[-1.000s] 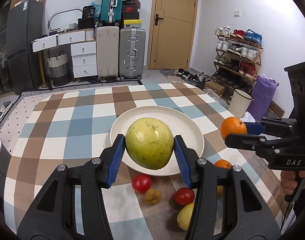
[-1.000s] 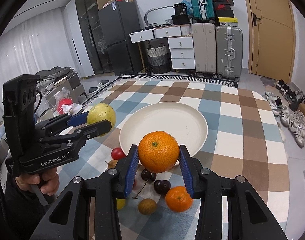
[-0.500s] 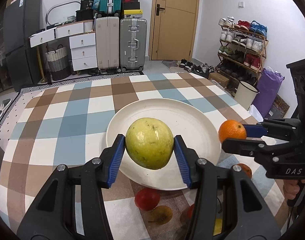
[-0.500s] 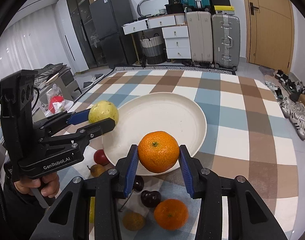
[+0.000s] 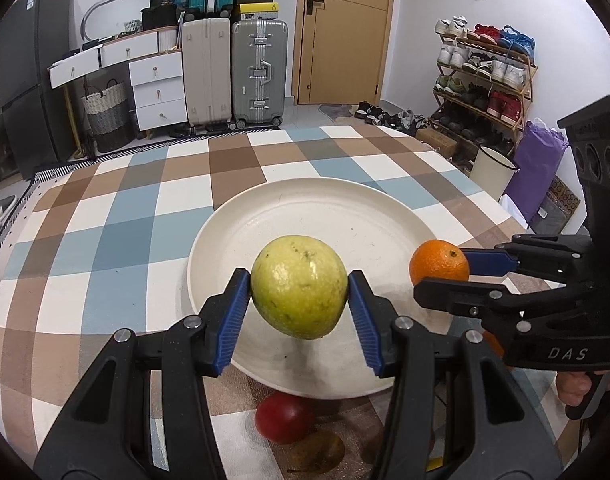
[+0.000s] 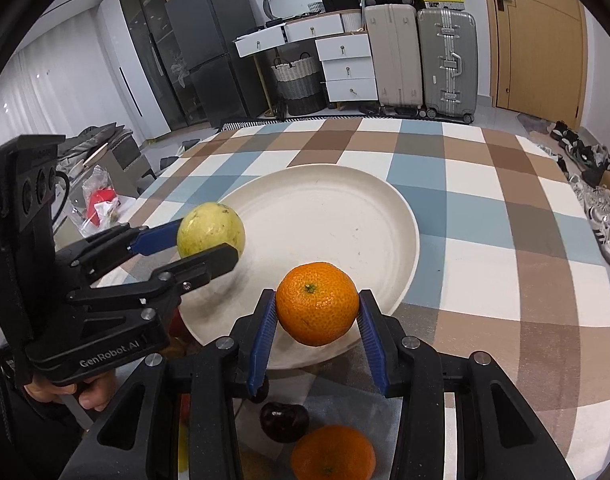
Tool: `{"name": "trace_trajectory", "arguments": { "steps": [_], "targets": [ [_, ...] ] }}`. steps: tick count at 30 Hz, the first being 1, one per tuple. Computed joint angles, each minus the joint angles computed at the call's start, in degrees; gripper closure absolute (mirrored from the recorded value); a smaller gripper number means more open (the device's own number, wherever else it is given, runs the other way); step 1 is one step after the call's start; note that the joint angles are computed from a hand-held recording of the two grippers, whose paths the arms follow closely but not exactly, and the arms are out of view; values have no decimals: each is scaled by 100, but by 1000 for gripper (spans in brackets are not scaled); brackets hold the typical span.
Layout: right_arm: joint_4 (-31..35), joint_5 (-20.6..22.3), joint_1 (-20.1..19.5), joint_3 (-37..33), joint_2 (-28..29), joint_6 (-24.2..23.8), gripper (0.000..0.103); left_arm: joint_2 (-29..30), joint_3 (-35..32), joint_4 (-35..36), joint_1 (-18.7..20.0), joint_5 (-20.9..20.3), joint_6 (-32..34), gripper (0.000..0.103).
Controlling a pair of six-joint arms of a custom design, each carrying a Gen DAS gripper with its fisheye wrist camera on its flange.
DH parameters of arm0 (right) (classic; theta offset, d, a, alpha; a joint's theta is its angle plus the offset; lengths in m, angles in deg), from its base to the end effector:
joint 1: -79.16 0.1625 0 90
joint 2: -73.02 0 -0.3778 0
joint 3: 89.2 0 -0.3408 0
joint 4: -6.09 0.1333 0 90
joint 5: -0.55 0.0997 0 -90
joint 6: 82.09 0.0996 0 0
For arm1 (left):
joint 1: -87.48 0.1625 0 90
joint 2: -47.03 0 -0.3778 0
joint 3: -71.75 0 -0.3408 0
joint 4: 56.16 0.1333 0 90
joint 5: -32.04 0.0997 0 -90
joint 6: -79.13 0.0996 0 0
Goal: Organize fruits
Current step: 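Carry both fruits over the white plate and open both tools to release them, then withdraw both open tools from the plate toward the remaining fruits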
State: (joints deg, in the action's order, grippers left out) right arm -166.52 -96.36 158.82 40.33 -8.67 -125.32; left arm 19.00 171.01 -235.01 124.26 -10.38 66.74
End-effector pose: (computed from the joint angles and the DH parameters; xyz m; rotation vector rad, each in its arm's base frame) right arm 0.0437 -0.4366 0.2593 0.7110 -2.5880 0.6770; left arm -0.3235 -0.5001 -0.0165 0.6978 2.3549 -0.9045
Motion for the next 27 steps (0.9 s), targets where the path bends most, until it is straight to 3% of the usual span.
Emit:
{"name": "trace_trajectory", "arguments": {
  "steps": [5, 8, 10, 12, 13, 17, 19, 27],
  "targets": [
    [-103, -105, 83, -86, 136, 57, 61, -25, -71, 196, 100, -131, -178, 56],
    [-386, -131, 131, 2, 122, 50, 52, -64, 1, 48, 91, -143, -150, 55],
    [-466, -141, 160, 54, 61, 9, 47, -133, 83, 61, 38, -92, -196, 40],
    [-526, -81, 144, 135, -61, -17, 32, -204, 206, -46, -22, -45, -207, 31],
    [-537, -56, 133, 173, -118, -14, 29, -245, 282, -115, -57, -34, -212, 22],
    [-542, -75, 110, 353, -392, -61, 6, -435, 635, -250, -260, 208, -348, 13],
    [-707, -85, 81, 497, -520, -108, 1, -567, 834, -195, -355, 323, -550, 0],
    [-473, -69, -29, 858, -1169, -212, 0, -1138, 1716, 18, -802, 543, -1386, 0]
  ]
}}
